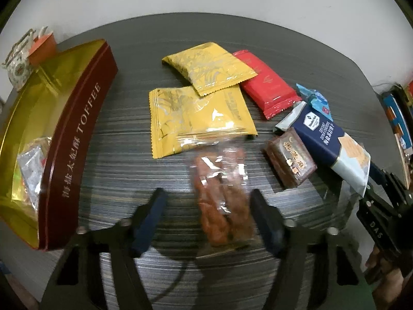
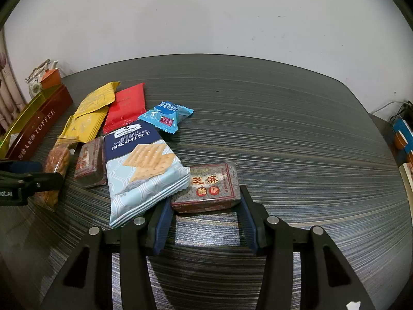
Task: Organize snacks
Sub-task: 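Grasp the clear bag of red snacks with the left gripper while the right gripper grips the sesame box, then carry the red snack bag into the tin tray and open the left gripper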
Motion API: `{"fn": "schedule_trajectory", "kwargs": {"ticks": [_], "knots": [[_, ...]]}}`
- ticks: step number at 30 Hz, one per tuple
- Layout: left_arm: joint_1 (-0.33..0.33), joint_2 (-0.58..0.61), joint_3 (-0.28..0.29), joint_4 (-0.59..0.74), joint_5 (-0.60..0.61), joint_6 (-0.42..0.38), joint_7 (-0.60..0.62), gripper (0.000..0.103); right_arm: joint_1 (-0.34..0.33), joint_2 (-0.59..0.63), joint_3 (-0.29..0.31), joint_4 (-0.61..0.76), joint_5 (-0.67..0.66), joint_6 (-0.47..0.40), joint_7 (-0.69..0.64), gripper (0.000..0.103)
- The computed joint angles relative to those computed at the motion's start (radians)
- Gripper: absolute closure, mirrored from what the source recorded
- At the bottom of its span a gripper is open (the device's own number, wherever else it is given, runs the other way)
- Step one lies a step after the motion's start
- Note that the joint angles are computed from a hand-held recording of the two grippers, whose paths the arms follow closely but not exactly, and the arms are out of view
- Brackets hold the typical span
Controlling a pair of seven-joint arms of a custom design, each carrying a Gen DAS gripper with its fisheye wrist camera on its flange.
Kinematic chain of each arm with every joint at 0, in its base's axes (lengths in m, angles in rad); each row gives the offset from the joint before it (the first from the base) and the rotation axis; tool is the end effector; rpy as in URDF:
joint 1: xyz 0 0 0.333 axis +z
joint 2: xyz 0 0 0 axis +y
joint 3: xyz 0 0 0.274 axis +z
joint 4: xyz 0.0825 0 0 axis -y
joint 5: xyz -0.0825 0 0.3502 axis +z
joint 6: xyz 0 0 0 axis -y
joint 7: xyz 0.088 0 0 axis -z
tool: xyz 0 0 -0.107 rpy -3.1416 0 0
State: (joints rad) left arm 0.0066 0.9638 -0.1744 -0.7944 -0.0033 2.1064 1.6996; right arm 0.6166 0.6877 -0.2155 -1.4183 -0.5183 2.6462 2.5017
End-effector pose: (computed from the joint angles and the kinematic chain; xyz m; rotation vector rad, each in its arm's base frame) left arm 0.7477 -0.0647 0.3718 -1.8672 2.2732 -0.5217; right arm 0.6330 0.3211 0.3415 -1.7823 1.8723 -0.7284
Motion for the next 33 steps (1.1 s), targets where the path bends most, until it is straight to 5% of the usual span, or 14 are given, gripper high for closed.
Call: {"fn": "schedule_trajectory", "kwargs": {"ticks": [3, 26, 33], "knots": [[0.005, -0.027, 0.0, -0.041, 0.003, 0.014, 0.009, 0.061, -0.001, 0.0, 0.0, 0.0, 0.001, 0.001, -0.002, 0.058], [0.092, -0.334, -0.034, -0.504, -0.054, 0.274, 0.205, 0.062, 0.001, 0.002, -0.002, 0.002, 0.001, 0.001, -0.001, 0.058], [0.129, -0.297, 0.006, -0.38, -0.058, 0.248, 0.171, 0.062, 0.001, 0.004, -0.002, 0.005, 0.002, -0.001, -0.001, 0.058]]}}
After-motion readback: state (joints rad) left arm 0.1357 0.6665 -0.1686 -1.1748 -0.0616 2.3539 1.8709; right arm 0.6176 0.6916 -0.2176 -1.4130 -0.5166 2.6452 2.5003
